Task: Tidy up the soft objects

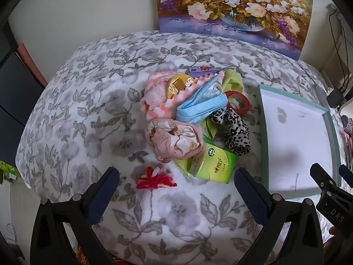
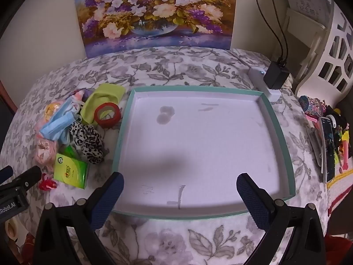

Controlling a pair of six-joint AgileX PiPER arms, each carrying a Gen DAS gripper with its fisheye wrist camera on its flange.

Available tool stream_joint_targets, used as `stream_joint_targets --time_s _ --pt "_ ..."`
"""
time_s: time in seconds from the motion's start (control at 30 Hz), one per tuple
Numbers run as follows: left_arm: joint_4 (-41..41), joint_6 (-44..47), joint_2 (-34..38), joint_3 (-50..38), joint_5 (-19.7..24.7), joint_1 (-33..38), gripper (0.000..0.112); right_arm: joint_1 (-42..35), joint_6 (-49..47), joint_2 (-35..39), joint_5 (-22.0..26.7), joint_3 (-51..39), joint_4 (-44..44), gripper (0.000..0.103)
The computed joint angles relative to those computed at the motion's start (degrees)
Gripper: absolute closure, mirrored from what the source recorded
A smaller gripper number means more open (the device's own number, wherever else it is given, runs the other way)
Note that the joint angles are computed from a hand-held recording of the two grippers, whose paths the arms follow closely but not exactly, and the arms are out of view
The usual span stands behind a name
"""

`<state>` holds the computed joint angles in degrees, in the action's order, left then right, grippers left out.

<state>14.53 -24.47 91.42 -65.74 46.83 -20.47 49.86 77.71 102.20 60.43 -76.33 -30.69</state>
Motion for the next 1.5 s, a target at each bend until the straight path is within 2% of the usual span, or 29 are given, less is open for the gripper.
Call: stream_joint_targets --time_s 1.5 --pt "-2.1 2.8 -0.6 1.6 -1.5 2.8 0.009 0.1 -0.4 0.8 0.1 -0.8 0.6 0.000"
